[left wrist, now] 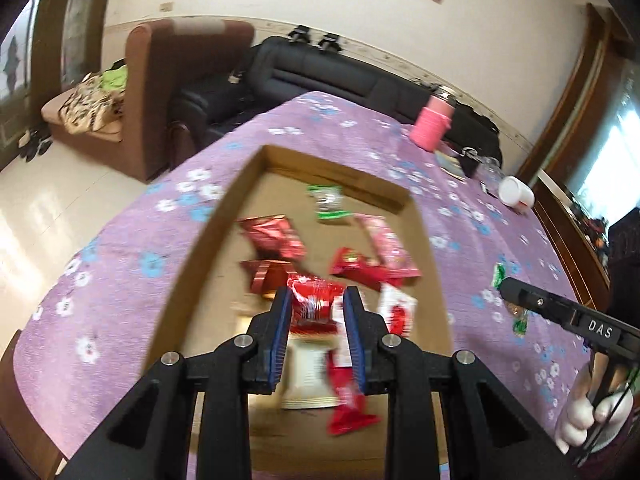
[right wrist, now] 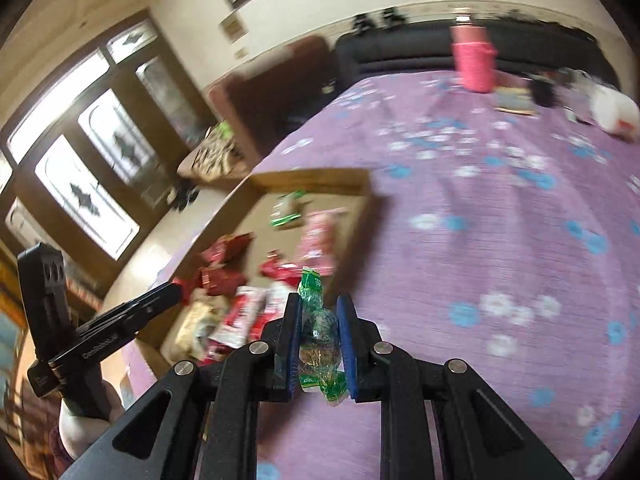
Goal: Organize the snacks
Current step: 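Drop the red wrapper and green candy into the cardboard box with both tools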
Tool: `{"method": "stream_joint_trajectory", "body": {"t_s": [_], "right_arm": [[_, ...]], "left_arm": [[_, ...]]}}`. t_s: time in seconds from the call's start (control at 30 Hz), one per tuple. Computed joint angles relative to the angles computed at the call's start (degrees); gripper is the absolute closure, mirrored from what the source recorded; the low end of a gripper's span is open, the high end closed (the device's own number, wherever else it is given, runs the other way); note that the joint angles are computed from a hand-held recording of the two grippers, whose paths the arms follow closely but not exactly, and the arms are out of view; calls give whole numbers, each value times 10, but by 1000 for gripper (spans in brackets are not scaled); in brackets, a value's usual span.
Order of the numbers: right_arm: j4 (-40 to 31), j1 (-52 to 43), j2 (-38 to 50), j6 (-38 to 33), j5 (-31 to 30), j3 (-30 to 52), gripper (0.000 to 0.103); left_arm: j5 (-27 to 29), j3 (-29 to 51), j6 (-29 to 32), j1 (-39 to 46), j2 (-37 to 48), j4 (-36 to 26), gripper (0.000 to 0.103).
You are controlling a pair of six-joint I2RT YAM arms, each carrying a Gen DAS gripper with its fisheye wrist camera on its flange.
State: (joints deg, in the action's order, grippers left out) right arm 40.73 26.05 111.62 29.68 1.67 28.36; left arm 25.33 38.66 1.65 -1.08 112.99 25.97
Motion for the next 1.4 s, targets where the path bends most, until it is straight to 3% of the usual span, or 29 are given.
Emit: {"method": "stream_joint_trajectory", "body": {"t_s": [0.33, 0.4, 0.47, 0.53, 0.57, 0.77, 0.97, 1.03, 1.4], "right_arm": [[-223, 56, 159, -24, 37, 316, 83], [-252, 52, 192, -22, 46, 371, 83], [-274, 44, 220, -13, 49, 412, 82], [-288, 36, 233, -2, 43, 433, 81], [-284, 33, 232, 3, 40, 432, 80], [-243, 42, 182, 7, 75, 361, 75], [-167, 65, 105, 21, 118, 239, 55], [-144, 74, 84, 25, 131, 201, 53], [-45, 115, 1, 51, 193, 31, 43]], "left_arm": [[25, 59, 18, 57, 60, -10, 75], [14, 59, 19, 57, 62, 2, 60], [2, 47, 24, 56, 58, 23, 39], [-14, 34, 30, 54, 51, 41, 28], [-19, 29, 32, 54, 47, 47, 23], [-46, -3, 41, 53, 18, 76, 17], [-86, -56, 40, 31, -32, 110, 13], [-109, -77, 37, 17, -54, 119, 9], [-207, -168, 27, -69, -181, 125, 7]]}}
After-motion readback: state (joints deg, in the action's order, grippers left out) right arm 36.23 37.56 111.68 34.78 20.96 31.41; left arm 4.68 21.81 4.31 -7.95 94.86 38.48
